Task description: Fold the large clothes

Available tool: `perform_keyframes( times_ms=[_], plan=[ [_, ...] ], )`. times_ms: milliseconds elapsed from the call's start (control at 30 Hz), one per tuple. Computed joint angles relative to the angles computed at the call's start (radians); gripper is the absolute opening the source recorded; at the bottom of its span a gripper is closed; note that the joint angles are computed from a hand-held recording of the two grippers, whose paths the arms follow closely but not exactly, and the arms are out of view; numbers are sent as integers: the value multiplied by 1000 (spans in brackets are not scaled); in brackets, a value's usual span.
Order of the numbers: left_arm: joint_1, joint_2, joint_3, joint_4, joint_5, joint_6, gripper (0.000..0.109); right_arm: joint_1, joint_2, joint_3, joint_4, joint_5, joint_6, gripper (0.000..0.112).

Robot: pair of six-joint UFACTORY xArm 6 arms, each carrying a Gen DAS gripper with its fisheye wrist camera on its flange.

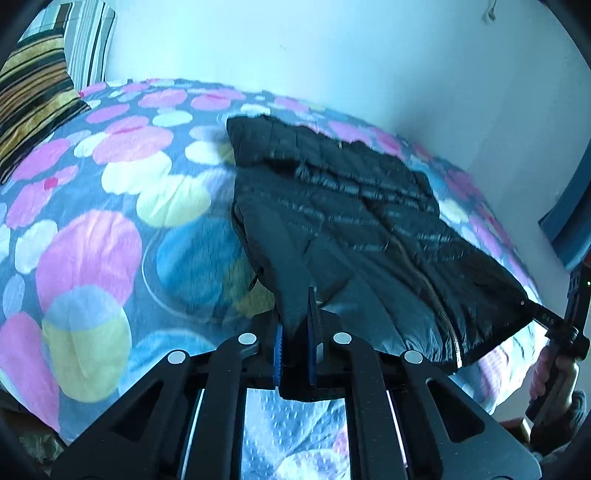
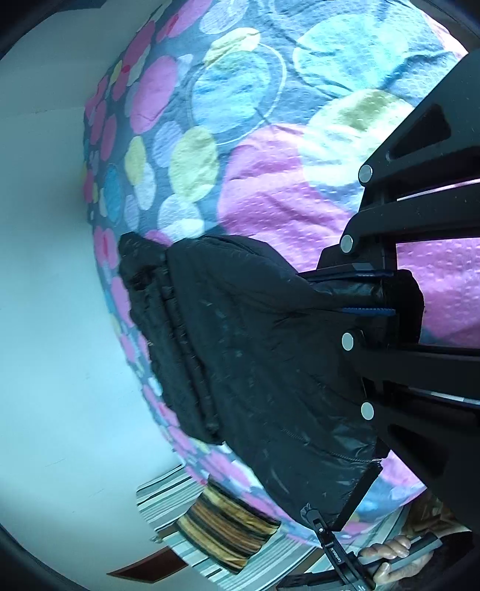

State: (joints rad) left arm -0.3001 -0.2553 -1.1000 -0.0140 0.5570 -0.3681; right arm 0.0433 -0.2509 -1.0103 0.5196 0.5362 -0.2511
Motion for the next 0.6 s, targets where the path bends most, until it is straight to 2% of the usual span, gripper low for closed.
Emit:
perform_keyframes(
  times_ms=[133, 300, 433, 600],
  plan=[
    [11, 58, -102, 37, -10, -8, 9, 2, 36, -79, 52, -11, -47, 10],
    [30, 208, -308, 56, 5, 2, 9, 3, 139, -233, 105, -15, -75, 10],
    [48, 375, -524, 66, 46, 15, 9, 14, 278, -412, 98, -24, -61, 10],
    [82, 630, -850, 35, 149, 24, 10, 13, 528, -729, 46, 30, 35, 10]
  ],
)
